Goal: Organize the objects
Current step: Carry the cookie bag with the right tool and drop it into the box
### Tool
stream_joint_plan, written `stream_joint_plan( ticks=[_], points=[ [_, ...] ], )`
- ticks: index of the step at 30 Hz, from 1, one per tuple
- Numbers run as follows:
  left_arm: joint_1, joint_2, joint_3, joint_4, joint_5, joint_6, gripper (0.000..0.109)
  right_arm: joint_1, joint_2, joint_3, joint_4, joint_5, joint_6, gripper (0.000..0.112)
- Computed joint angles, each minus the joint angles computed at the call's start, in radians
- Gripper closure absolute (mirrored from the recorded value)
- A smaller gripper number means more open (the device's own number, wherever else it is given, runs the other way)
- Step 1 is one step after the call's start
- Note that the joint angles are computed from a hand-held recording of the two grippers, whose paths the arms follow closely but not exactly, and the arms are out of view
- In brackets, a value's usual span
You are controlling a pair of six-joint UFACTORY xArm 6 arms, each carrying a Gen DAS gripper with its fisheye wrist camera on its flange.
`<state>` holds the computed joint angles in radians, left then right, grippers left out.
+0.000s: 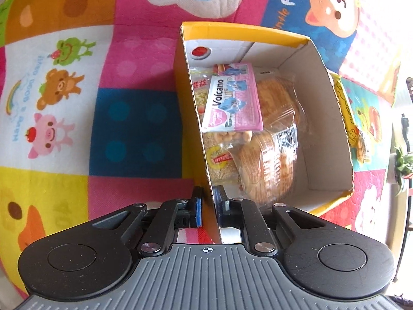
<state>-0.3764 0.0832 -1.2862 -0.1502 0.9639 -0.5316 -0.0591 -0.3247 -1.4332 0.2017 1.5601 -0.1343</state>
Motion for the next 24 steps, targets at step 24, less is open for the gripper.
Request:
stream_joint_plan(
  ticks=[24],
  points=[
    [0.051,-0.042,0.087,-0.120,-0.060,0.111,0.093,0.202,0.056,-0.032,-0.054,0.036,0.123,0.058]
  ],
)
